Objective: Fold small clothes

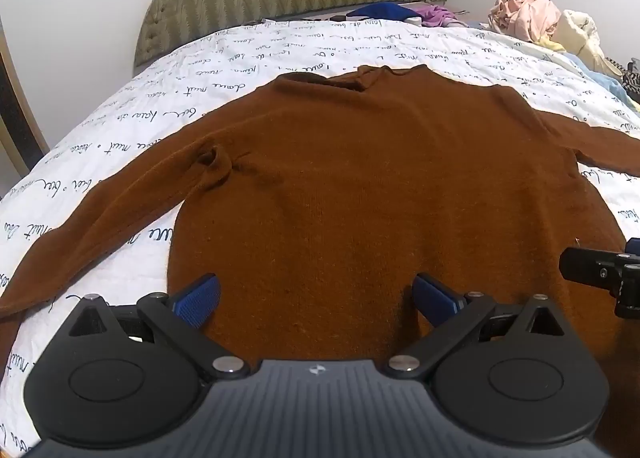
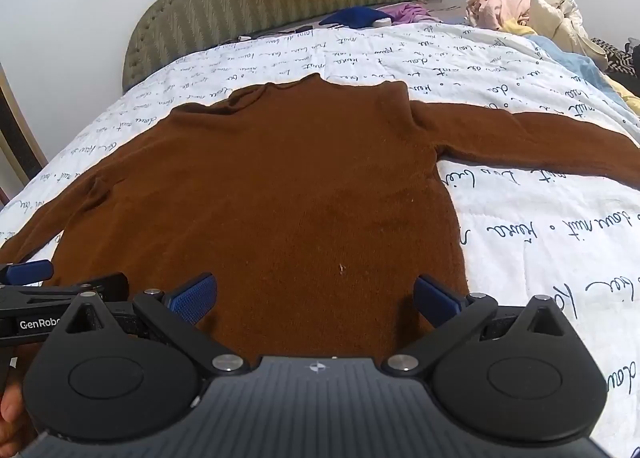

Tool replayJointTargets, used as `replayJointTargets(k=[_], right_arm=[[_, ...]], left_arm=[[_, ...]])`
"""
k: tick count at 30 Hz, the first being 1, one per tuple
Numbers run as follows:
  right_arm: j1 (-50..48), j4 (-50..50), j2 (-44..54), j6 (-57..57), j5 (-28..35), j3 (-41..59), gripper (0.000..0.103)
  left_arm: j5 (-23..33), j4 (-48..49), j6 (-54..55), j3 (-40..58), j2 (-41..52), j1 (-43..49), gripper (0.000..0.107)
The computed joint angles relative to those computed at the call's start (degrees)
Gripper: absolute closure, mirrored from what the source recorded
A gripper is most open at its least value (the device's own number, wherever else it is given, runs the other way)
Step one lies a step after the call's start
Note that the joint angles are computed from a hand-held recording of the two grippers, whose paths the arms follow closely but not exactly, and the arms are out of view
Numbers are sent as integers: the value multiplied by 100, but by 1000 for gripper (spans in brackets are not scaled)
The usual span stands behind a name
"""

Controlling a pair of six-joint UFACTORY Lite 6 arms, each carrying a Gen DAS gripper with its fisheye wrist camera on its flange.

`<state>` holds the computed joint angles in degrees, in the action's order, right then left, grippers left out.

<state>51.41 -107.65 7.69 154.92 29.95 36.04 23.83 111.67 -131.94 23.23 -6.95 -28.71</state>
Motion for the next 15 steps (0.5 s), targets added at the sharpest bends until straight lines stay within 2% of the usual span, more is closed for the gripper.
replayJointTargets(k=[9, 15], right_arm=[[-10, -64, 17, 38, -3, -26, 0], [-42, -141, 25, 140, -6, -45, 0]], left_arm=[[-139, -117, 235, 36, 3, 167, 4], [-9, 5, 4, 76, 185, -8, 4]])
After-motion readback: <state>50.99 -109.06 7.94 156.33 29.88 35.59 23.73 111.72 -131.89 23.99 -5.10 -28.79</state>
